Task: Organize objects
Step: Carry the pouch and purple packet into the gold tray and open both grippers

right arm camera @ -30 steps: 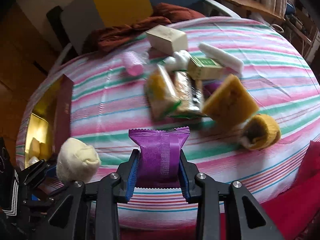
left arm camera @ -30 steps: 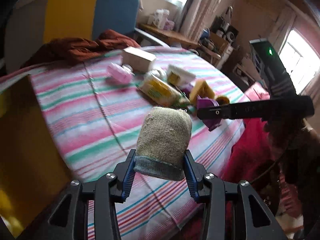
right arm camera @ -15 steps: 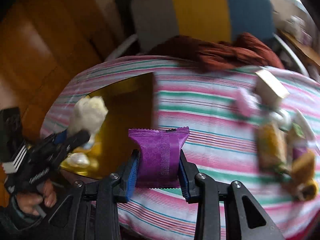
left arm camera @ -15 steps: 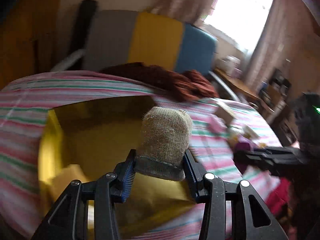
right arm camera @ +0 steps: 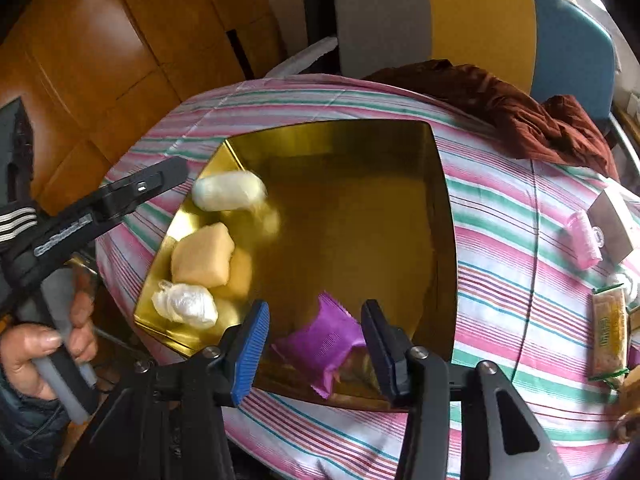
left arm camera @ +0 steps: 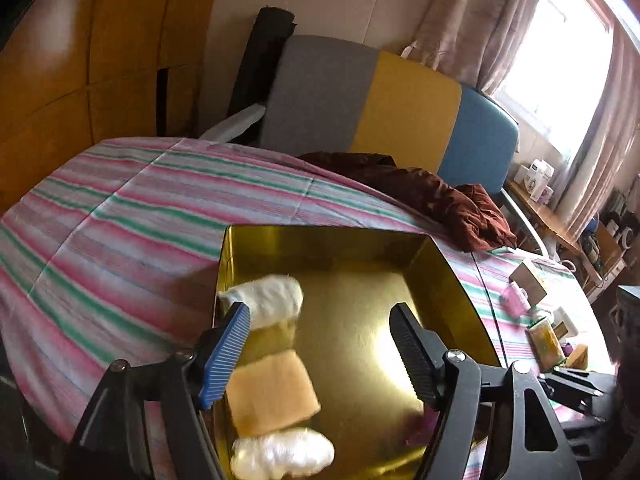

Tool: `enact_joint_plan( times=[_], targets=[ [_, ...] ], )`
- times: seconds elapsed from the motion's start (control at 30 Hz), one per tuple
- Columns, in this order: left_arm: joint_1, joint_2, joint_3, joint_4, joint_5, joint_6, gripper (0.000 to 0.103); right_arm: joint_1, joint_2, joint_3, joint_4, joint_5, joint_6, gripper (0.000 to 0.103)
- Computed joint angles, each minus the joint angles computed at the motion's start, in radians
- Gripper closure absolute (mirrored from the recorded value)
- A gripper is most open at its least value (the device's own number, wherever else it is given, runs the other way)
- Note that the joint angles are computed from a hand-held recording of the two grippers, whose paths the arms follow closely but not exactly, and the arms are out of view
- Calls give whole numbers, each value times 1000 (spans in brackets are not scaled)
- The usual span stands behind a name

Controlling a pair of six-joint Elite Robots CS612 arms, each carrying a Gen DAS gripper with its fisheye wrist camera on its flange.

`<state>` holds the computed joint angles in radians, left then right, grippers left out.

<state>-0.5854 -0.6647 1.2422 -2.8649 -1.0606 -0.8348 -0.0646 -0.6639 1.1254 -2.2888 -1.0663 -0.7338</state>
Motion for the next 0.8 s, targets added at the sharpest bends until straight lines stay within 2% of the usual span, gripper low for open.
enact_joint_plan(
  times=[0.1, 0.27, 0.4, 0.8],
  targets=[
    [-10, -20, 39, -9, 13, -19, 22, -1, -17, 42, -75, -21, 29, 55],
    [-35, -35, 59, -8, 68, 17, 17, 2, -32, 86, -203, -38, 62, 54],
    [-42, -39, 64, -4, 72, 28, 16, 4, -43, 122, -299, -54, 72, 54],
    [-51, -40, 59, 14, 78, 27, 16, 3, -67, 186, -430, -49, 67, 53]
  ],
)
